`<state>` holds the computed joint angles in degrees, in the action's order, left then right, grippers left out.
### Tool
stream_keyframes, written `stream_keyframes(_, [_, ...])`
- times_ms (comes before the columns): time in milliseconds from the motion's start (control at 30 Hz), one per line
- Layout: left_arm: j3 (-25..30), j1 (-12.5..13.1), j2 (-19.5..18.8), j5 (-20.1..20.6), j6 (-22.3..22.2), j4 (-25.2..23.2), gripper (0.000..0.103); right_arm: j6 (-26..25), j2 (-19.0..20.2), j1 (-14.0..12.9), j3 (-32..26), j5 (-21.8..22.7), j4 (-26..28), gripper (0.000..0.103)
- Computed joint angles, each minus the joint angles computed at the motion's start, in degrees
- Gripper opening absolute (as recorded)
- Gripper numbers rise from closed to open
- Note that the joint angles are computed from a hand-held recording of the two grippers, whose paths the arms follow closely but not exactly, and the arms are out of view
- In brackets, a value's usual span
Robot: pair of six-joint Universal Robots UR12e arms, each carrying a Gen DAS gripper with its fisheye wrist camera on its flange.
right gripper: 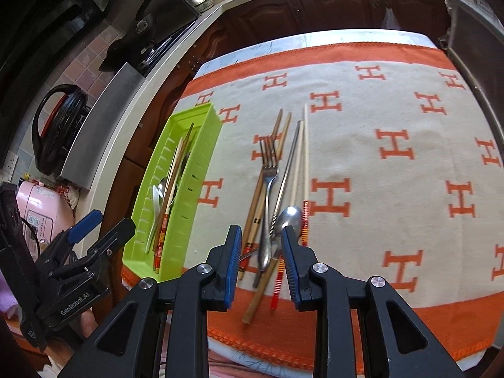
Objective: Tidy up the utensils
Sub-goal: 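Grasp a steel fork with the left tool while the right tool reaches for a chopstick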
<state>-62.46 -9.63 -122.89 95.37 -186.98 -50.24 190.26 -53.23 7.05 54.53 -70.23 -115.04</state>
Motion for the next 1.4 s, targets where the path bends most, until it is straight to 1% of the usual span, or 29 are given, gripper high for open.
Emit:
stream_keyframes(67, [2.12,0.12,-1.02,-3.26,0.51,-1.29,0.087,-0.03,-0.22,-0.35,-0.12,-0.64,-0.17,0.026])
stream_keyframes(167, [5.76,0.12,-2.96,-6.58,0.72,-4.34,0.087,-0.16,-0.27,-0.61,-0.68,-1.29,-0.23,0.026])
stream_keyframes(233, [8.24,0.02,-4.43,-8.40,0.71,-6.25,0.080,-0.52,-0.35,-0.84,-0.93,-1.63,-0.35,0.026])
stream_keyframes(267, [9.32,-0.01,-5.12,-9.10,0.66,-7.24,0.078,-0.65,-0.35,-0.94,-1.05,-1.73,-0.31,0.026])
stream_keyframes(333, [12.54,0.01,-7.12,-11.30,0.18,-10.72,0.068,-0.73,-0.40,-1.20,-1.06,-1.70,-0.44,0.026])
stream_keyframes(367, [13.61,0.06,-7.92,-12.49,-0.06,-11.94,0.065,-0.74,-0.45,-1.39,-0.99,-1.60,-0.42,0.026])
stream_keyframes(433, [17.03,0.17,-10.22,-15.08,-1.02,-16.45,0.046,-0.76,-0.63,-1.75,-0.59,-1.19,-0.57,0.027])
stream_keyframes(467, [18.23,0.21,-11.12,-16.03,-1.28,-18.14,0.041,-0.79,-0.70,-1.98,-0.34,-0.98,-0.54,0.027])
stream_keyframes(500, [20.06,0.25,-12.43,-17.24,-1.95,-20.66,0.031,-0.73,-0.77,-2.13,-0.10,-0.83,-0.58,0.027])
stream_keyframes(533, [20.76,0.22,-13.09,-17.80,-2.41,-21.75,0.023,-0.69,-0.83,-2.40,0.15,-0.52,-0.50,0.027])
stream_keyframes(600, [23.23,0.15,-15.01,-19.24,-3.56,-25.16,0.020,-0.50,-0.91,-2.84,0.65,0.11,-0.34,0.026])
stream_keyframes(700, [24.48,-0.24,-16.40,-18.81,-5.01,-26.70,0.013,-0.65,-0.99,-3.65,1.46,1.50,-0.58,0.026])
stream_keyframes(933, [26.78,-0.94,-18.16,-16.42,-7.15,-28.56,0.007,-2.35,-0.36,-5.00,1.78,4.42,0.13,0.026])
stream_keyframes(1133, [28.70,-1.24,-19.62,-16.19,-9.46,-30.49,0.007,-4.84,1.63,-5.06,-0.42,6.65,3.73,0.026])
stream_keyframes(1200, [28.12,-1.17,-19.62,-17.00,-10.26,-29.41,0.007,-6.02,2.39,-4.89,-1.47,7.07,5.02,0.026])
stream_keyframes(1300, [27.35,-1.25,-19.49,-16.59,-11.09,-27.37,0.007,-7.06,3.48,-4.76,-2.97,7.79,6.62,0.026])
stream_keyframes(1400, [25.85,-1.36,-19.07,-16.19,-11.41,-24.23,0.004,-8.16,4.64,-4.54,-4.51,8.41,8.34,0.027])
